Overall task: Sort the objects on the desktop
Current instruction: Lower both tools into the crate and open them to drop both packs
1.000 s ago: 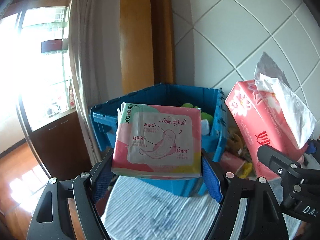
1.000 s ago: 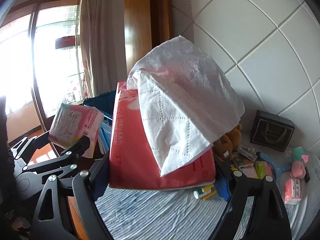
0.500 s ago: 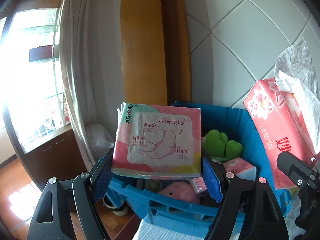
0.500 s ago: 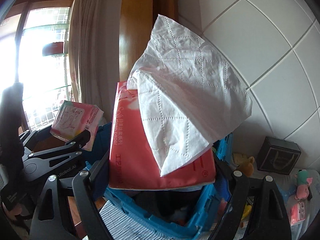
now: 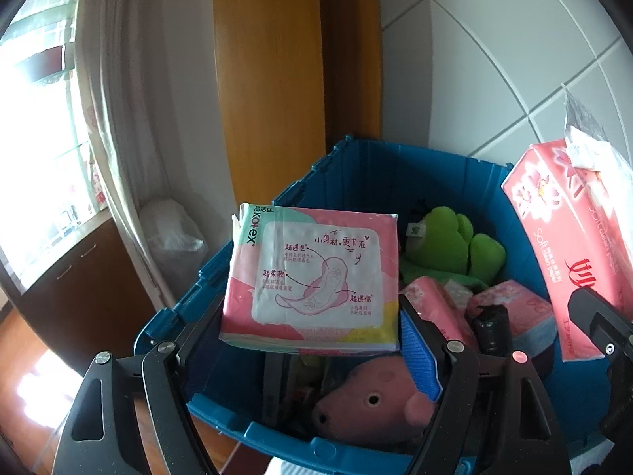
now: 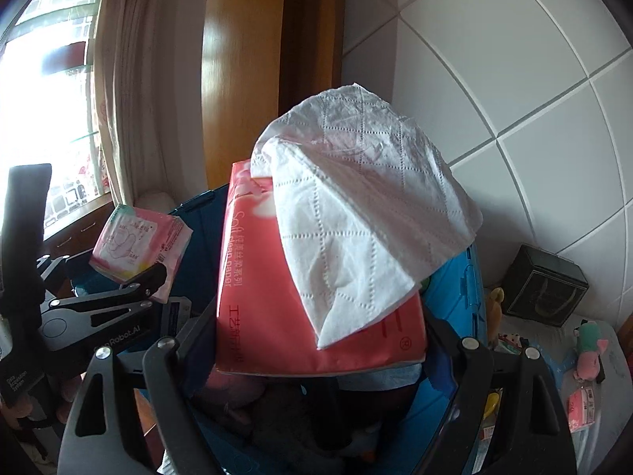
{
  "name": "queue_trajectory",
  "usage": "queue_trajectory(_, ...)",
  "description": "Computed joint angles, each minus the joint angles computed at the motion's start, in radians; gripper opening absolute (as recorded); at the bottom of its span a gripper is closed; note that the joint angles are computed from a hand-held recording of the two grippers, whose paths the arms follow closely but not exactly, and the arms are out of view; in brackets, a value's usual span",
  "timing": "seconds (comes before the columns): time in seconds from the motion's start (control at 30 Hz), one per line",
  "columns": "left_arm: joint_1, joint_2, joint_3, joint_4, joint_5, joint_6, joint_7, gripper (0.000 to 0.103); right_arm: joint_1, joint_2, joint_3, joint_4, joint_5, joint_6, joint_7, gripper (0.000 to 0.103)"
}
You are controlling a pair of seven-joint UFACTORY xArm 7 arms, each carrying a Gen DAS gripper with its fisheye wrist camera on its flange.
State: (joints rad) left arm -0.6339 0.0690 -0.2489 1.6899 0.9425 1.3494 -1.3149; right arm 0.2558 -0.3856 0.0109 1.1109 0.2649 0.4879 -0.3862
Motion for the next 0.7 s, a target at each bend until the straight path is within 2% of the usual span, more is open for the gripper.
queue_trajectory(0.3,-0.015,0.002,-0.006,-0.003,-0.006,-0.004,0.0,0.081,-0.002,0.019,0.038,0.008,-0.044,0.02,0.033,0.087)
queue_trajectory(0.7,-0.027,-0.026,-0.032,-0.023,0.005,0.015,-0.027,0.081,0.002,-0.06,0.019,-0.04,-0.052,0.002,0.047,0.088)
